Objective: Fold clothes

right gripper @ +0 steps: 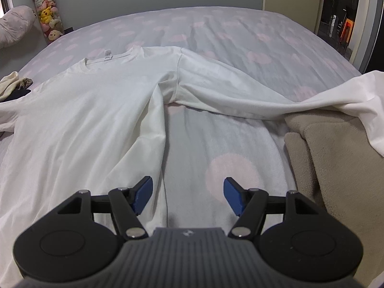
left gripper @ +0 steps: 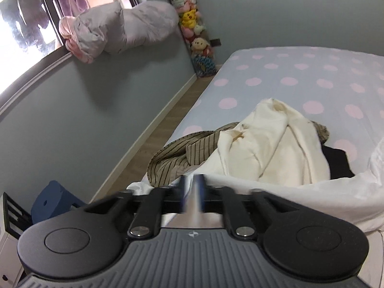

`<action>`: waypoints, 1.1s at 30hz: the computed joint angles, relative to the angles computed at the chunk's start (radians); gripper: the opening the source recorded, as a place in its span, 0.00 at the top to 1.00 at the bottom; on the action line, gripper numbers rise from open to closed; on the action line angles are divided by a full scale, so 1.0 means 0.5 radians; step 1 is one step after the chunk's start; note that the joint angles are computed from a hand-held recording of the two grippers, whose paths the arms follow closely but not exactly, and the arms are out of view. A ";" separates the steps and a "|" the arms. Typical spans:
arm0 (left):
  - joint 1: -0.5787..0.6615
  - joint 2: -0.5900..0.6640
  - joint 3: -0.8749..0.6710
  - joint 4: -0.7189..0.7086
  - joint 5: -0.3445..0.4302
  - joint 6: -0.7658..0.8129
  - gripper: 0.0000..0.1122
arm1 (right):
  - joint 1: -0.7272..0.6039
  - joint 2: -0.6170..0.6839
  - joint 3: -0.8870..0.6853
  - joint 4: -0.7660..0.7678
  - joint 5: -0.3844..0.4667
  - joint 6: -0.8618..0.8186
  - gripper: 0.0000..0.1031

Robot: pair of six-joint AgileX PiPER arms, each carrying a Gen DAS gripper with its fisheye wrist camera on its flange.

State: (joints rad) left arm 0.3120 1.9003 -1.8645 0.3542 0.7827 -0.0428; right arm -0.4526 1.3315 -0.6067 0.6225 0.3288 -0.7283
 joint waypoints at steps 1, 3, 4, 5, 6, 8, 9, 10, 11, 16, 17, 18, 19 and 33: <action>-0.003 -0.062 0.085 0.006 -0.059 -0.012 0.66 | -0.004 0.001 -0.001 0.016 0.004 -0.018 0.34; -0.018 -0.219 0.300 0.034 -0.201 -0.033 0.62 | -0.022 -0.001 0.002 0.082 0.023 -0.092 0.35; -0.025 -0.297 0.398 0.030 -0.255 -0.018 0.61 | -0.035 -0.002 0.002 0.118 0.038 -0.130 0.35; -0.036 -0.381 0.498 0.021 -0.293 -0.007 0.60 | -0.054 -0.003 0.001 0.158 0.062 -0.169 0.37; -0.050 -0.464 0.591 -0.013 -0.313 0.023 0.59 | -0.073 -0.001 -0.003 0.191 0.088 -0.200 0.40; -0.072 -0.634 0.772 -0.152 -0.313 0.128 0.58 | -0.111 0.012 -0.017 0.231 0.145 -0.232 0.44; -0.080 -0.716 0.856 -0.246 -0.296 0.194 0.58 | -0.129 0.016 -0.022 0.251 0.168 -0.250 0.46; -0.082 -0.790 0.936 -0.365 -0.274 0.273 0.58 | -0.145 0.020 -0.025 0.272 0.189 -0.269 0.47; -0.077 -0.869 1.026 -0.520 -0.247 0.368 0.58 | -0.157 0.018 -0.025 0.295 0.203 -0.293 0.48; -0.006 -1.214 1.545 -1.348 -0.023 0.793 0.58 | -0.180 -0.016 0.003 0.392 0.217 -0.404 0.48; -0.019 -1.273 1.663 -1.437 -0.002 0.844 0.58 | -0.187 -0.019 0.006 0.408 0.221 -0.424 0.48; -0.032 -1.330 1.779 -1.500 -0.003 0.881 0.58 | -0.192 -0.022 0.008 0.419 0.224 -0.437 0.48; -0.061 -1.375 1.879 -1.542 0.002 0.897 0.58 | -0.192 -0.023 0.009 0.421 0.223 -0.439 0.48; -0.442 -1.540 2.575 -1.632 -0.128 0.718 0.58 | -0.222 -0.009 0.015 0.509 0.231 -0.520 0.47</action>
